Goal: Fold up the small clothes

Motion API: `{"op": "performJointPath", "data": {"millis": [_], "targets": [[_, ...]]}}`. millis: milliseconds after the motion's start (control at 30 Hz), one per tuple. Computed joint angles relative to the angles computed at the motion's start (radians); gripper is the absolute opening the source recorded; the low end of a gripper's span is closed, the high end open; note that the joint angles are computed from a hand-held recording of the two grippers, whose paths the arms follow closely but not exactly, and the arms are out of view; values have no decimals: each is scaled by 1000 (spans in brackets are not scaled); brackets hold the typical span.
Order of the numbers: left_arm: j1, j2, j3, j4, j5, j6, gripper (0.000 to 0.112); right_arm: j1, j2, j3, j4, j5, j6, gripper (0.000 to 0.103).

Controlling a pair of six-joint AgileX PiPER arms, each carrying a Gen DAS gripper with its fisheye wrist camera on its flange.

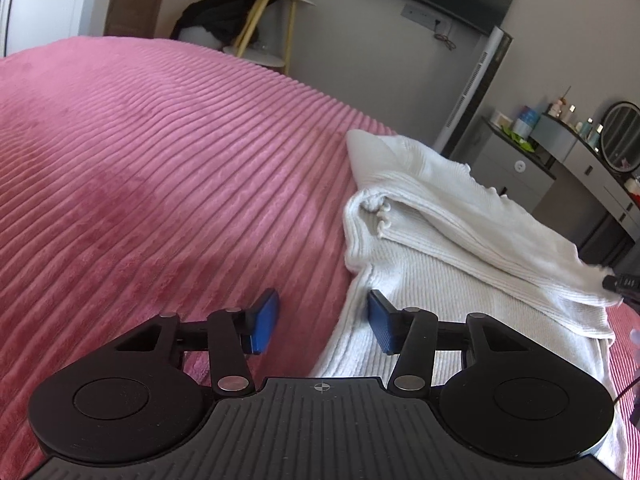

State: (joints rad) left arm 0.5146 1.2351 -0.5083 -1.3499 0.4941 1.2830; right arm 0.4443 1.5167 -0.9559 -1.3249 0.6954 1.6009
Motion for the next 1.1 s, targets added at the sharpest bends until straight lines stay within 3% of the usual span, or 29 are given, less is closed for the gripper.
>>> {"op": "performJointPath", "data": {"millis": [67,300,400,533,600,733,1100], "targets": [[4,-3,-2,13,3,-17,54,8,-12,8,4,42,47,15],[67,-29,12,-73,85,48,54,-38,-99,76,38,-207,23,15],[93,-54,33,-150,115,137,55,-24,-60,70,8,-202,22,14],[82,-76,42,-223,93,222,61,-72,8,39,166,-178,-107,12],[72,-80,38,-261,66,271,64,-80,-19,70,132,-191,-65,11],[74,-79,36,-280,63,315,70,-15,-31,47,113,-107,-49,11],[-5,-62,41,-244,13,332,75,-106,67,36,-9,-146,-32,11]]}}
